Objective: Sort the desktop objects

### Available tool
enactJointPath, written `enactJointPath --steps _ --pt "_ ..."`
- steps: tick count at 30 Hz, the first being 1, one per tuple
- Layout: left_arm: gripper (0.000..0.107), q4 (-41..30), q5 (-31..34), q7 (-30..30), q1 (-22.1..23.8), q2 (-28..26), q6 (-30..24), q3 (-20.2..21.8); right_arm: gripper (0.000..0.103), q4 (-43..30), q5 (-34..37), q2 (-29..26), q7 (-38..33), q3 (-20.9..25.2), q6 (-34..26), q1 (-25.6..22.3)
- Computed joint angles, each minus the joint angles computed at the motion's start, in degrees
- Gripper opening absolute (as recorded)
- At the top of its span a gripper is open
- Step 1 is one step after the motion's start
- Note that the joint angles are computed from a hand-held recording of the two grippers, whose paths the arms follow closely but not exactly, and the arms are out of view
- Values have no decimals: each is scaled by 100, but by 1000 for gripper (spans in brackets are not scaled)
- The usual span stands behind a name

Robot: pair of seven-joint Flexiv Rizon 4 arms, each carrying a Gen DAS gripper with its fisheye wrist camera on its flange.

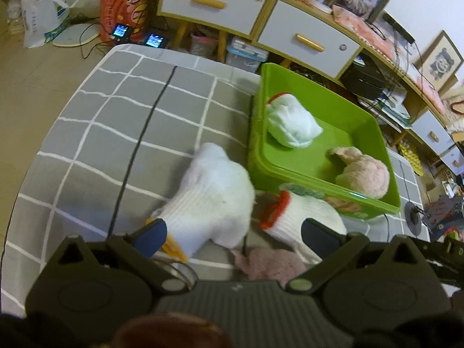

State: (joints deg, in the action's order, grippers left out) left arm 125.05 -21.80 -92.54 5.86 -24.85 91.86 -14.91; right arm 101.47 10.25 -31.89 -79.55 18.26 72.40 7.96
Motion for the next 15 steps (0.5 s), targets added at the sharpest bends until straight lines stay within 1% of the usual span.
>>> enactJointPath --steps 7,9,15 --pt "102 -28 1 22 178 -157 46 -72 86 -187 69 -138 2 137 -83 122" --pt "102 -65 26 12 164 -213 25 -27 86 -277 92 -208 18 183 -136 182" --pt "101 -126 58 21 293 -360 23 -96 86 -566 106 -465 151 216 -270 419"
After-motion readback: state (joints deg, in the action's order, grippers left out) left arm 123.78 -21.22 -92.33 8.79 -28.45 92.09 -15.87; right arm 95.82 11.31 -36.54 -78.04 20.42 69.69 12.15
